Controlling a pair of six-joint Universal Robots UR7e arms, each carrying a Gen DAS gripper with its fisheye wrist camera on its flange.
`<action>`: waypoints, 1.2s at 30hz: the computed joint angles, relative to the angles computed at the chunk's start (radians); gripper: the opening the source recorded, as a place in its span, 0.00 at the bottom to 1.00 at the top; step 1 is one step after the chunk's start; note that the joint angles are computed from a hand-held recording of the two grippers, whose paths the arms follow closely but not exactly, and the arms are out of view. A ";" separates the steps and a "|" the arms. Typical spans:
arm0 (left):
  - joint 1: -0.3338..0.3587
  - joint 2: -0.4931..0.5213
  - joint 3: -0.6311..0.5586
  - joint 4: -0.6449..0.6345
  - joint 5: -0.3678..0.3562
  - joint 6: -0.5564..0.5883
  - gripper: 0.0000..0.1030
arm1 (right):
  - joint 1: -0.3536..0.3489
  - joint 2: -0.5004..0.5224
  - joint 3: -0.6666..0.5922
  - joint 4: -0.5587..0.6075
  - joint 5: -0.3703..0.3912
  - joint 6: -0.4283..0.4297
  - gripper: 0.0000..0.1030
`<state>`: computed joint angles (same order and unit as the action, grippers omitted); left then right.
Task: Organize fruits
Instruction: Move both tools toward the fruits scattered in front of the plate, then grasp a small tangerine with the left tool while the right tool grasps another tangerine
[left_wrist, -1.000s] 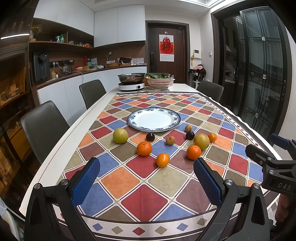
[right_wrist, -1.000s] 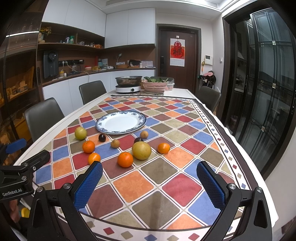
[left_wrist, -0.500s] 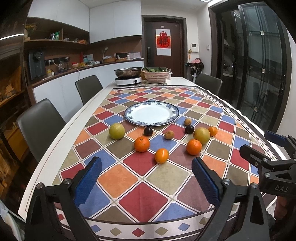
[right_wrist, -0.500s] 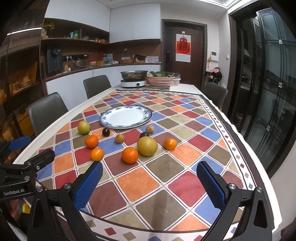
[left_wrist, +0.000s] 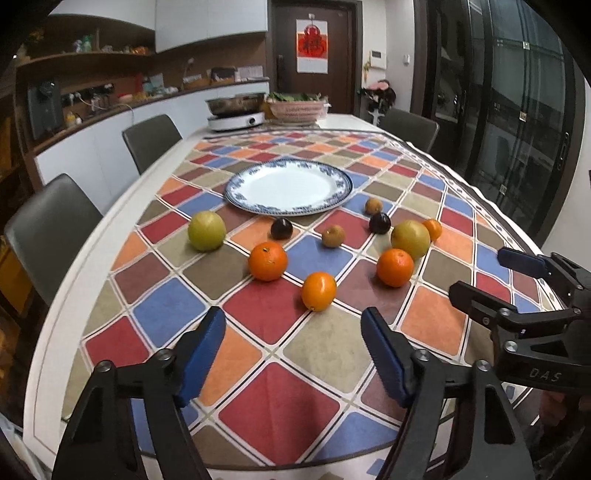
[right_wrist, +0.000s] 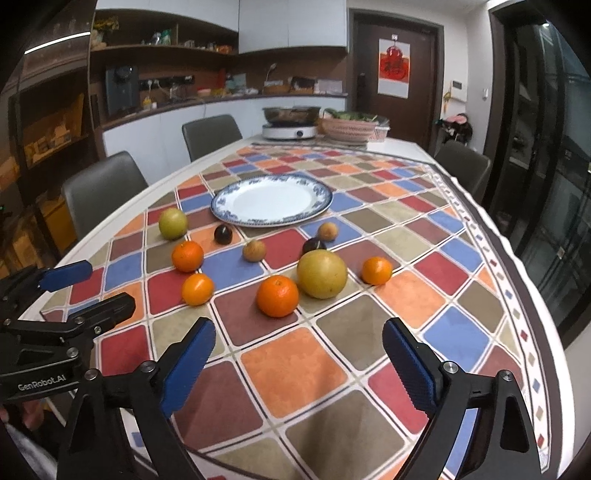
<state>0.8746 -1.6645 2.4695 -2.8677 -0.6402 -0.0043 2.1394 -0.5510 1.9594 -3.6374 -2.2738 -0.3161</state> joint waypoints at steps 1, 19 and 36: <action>0.012 0.009 -0.009 -0.001 -0.014 0.010 0.68 | -0.004 0.002 -0.007 0.018 0.002 0.005 0.85; 0.113 0.145 -0.121 -0.023 -0.109 0.234 0.52 | -0.068 0.015 -0.097 0.238 0.090 0.041 0.62; 0.194 0.212 -0.204 0.055 -0.230 0.246 0.39 | -0.106 0.024 -0.151 0.354 0.155 0.045 0.56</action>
